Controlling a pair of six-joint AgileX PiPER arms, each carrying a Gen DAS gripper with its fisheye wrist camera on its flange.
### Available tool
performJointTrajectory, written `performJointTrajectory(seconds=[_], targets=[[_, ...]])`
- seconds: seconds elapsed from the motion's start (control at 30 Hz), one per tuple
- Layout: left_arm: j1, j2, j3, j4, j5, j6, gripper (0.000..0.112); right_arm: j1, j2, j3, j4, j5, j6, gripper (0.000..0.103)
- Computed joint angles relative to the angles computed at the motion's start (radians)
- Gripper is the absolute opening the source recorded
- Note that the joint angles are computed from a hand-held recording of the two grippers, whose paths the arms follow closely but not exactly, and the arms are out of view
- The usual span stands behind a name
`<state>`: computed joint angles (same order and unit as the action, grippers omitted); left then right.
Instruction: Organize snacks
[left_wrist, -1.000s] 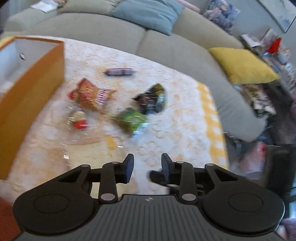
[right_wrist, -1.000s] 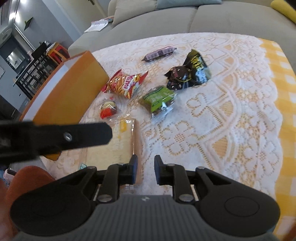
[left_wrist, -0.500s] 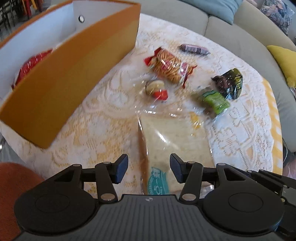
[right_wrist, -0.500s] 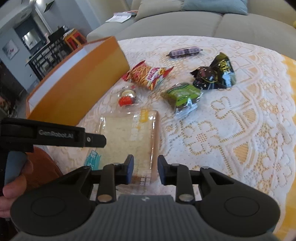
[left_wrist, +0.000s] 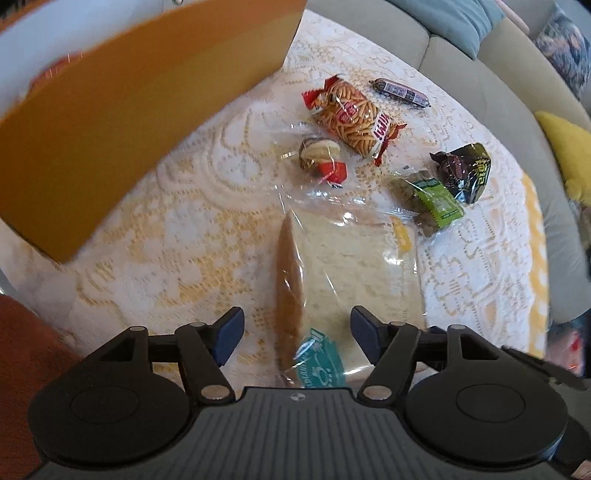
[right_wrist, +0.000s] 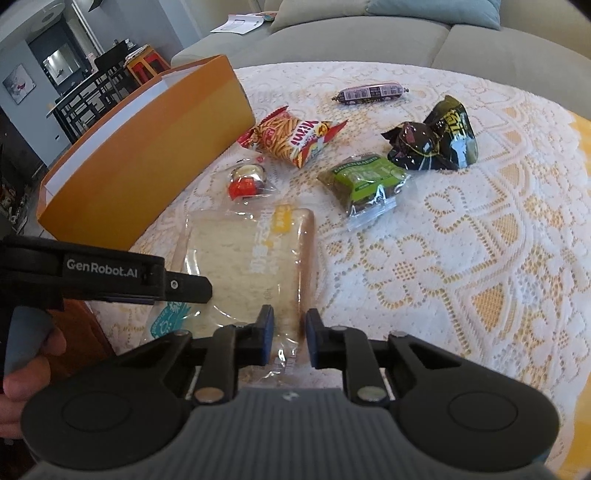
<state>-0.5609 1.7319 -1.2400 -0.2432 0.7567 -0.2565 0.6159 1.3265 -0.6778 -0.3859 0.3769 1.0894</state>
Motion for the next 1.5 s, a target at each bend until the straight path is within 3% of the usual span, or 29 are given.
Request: performJointTrajectory(seconds=[0.1, 0.23, 0.4, 0.57, 0.73, 0.8, 0.87, 1.1, 1.27, 1.37, 1.5], targets=[[0.001, 0.007, -0.001, -0.035, -0.009, 0.040, 0.080, 0.005, 0.001, -0.001, -0.009, 0.002, 0.007, 0.016], [-0.022, 0.015, -0.009, -0.061, -0.017, 0.099, 0.074, 0.008, 0.002, -0.004, -0.009, 0.007, 0.013, 0.016], [0.000, -0.030, 0.031, -0.157, -0.046, 0.185, 0.053, 0.010, -0.012, -0.003, -0.073, 0.055, 0.084, 0.016], [-0.006, -0.115, 0.067, -0.251, -0.086, 0.273, 0.053, -0.070, -0.064, 0.037, 0.063, 0.026, -0.007, 0.016], [-0.071, -0.118, -0.024, -0.237, -0.071, 0.277, 0.053, -0.105, -0.107, 0.047, 0.142, 0.059, -0.043, 0.016], [-0.109, -0.104, -0.076, -0.204, -0.063, 0.264, 0.043, -0.117, -0.131, 0.056, 0.165, 0.076, -0.044, 0.016], [-0.154, -0.070, -0.140, -0.141, -0.047, 0.222, 0.042, -0.122, -0.160, 0.060, 0.165, 0.098, -0.028, 0.016], [-0.226, 0.011, -0.260, -0.107, -0.022, 0.210, 0.041, -0.084, -0.302, 0.071, 0.034, 0.180, 0.109, 0.015], [-0.245, 0.055, -0.333, -0.091, 0.023, 0.202, 0.039, -0.089, -0.395, 0.065, 0.009, 0.266, 0.095, 0.015], [-0.250, 0.061, -0.348, -0.084, 0.037, 0.194, 0.039, -0.107, -0.452, 0.091, 0.030, 0.252, 0.069, 0.016], [-0.265, 0.064, -0.348, -0.050, 0.040, 0.163, 0.039, -0.101, -0.500, 0.112, -0.071, 0.229, 0.189, 0.016]])
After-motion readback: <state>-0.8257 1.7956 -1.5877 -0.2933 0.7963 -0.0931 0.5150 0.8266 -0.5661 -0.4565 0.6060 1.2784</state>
